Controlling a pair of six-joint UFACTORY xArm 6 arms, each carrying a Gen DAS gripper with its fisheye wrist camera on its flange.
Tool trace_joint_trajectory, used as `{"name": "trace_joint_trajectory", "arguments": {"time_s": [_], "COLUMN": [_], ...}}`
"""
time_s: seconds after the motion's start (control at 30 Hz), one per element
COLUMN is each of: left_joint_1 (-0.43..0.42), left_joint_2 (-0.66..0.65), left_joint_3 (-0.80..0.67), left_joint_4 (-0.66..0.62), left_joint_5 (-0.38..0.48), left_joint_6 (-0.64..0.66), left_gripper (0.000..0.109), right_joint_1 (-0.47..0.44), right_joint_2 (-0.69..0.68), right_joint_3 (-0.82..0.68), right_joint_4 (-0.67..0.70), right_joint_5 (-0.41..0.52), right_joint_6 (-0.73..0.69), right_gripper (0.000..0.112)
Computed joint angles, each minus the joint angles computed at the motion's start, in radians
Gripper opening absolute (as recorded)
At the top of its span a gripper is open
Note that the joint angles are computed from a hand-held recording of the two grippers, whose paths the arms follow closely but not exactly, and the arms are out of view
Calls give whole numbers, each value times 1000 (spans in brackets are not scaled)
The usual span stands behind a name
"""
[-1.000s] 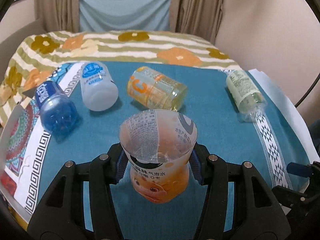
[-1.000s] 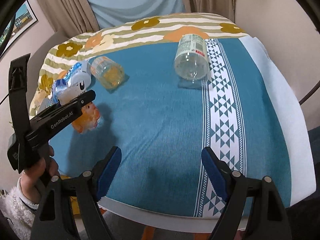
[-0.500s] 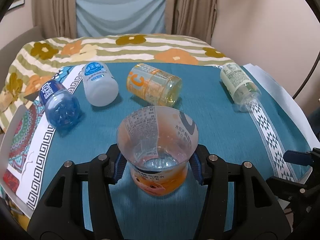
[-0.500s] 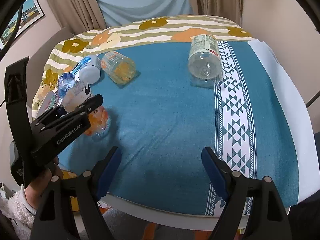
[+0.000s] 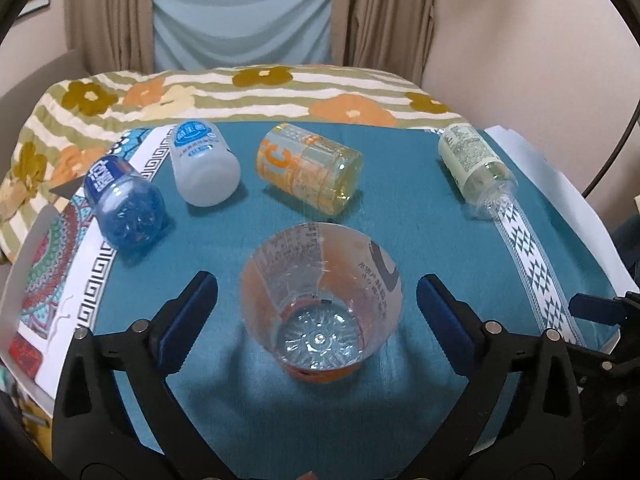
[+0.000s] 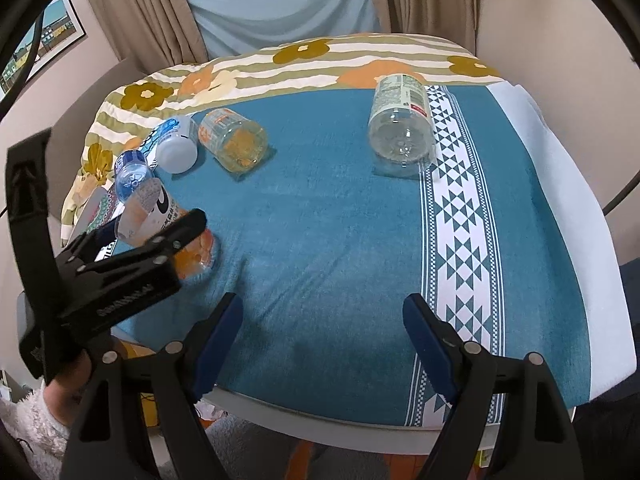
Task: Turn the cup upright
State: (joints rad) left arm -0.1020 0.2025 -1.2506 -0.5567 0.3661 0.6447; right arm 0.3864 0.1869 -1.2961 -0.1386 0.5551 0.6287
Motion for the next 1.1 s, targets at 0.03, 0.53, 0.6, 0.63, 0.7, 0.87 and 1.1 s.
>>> {"name": "trace_joint_trajectory", "arguments": {"time_s": [0.03, 0.53, 0.6, 0.63, 0.7, 0.87, 1.1], "left_joint_1": [3, 133, 156, 163, 180, 207, 222], "left_joint_2": [-4, -122, -119, -117, -118, -122, -150], "left_joint_3": [1, -190, -243, -264, -296, -333, -292], "left_joint_4": [17, 102, 110, 116, 124, 129, 139], "left_joint_5": [3, 299, 353, 372, 400, 445, 445], "left_joint_6": [-9, -69, -81, -87, -92, -88, -76], "left_gripper": [103, 103, 103, 103, 103, 103, 103], "right_joint_1": [0, 31, 46, 54, 64, 94, 116], "right_joint_2": [-4, -49, -36, -28, -18, 1, 8], "right_joint_3": [2, -176, -231, -259, -298, -364, -382], "right_joint_4": [-1, -214, -252, -275, -299, -364, -413], "right_joint_5": [2, 135, 176, 198, 226, 303, 333], "right_joint_6": [6, 131, 158, 179, 204, 280, 336], "right_gripper": [79, 79, 79, 79, 79, 94, 102]}}
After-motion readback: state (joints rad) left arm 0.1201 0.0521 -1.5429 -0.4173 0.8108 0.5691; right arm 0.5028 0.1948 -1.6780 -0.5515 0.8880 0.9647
